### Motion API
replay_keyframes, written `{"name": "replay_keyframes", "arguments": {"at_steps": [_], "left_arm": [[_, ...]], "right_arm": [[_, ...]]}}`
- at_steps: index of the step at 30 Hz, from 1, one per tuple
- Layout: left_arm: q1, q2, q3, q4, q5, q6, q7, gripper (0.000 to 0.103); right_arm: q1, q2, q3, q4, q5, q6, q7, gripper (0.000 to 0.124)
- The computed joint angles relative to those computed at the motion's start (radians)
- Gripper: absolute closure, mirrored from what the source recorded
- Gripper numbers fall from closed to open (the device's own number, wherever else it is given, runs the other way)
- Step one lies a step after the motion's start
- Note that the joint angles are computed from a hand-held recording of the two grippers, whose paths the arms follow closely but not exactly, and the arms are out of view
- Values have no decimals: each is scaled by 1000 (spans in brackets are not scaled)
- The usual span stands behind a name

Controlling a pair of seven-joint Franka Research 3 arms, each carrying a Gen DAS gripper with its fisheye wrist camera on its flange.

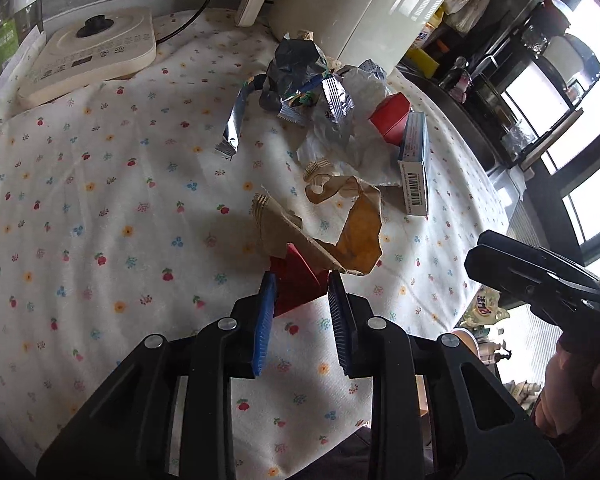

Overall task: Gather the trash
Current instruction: 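Grasp the red paper cone with the left gripper while the right grasps the brown paper bag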

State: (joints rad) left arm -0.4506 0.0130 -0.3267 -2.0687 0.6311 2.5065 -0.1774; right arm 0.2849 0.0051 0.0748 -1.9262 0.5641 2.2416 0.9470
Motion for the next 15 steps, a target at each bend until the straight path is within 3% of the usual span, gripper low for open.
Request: {"name": "replay_keyframes", "arguments": {"at_steps": [11, 15], "left_arm": [[16, -88, -18, -101, -18, 16, -65, 76], [21, -107, -26, -124, -20, 21, -81, 76]], "right_arm": [[45, 113, 39, 110, 7, -92, 27, 70], [58, 157, 47, 142, -13, -88, 59, 58]]}}
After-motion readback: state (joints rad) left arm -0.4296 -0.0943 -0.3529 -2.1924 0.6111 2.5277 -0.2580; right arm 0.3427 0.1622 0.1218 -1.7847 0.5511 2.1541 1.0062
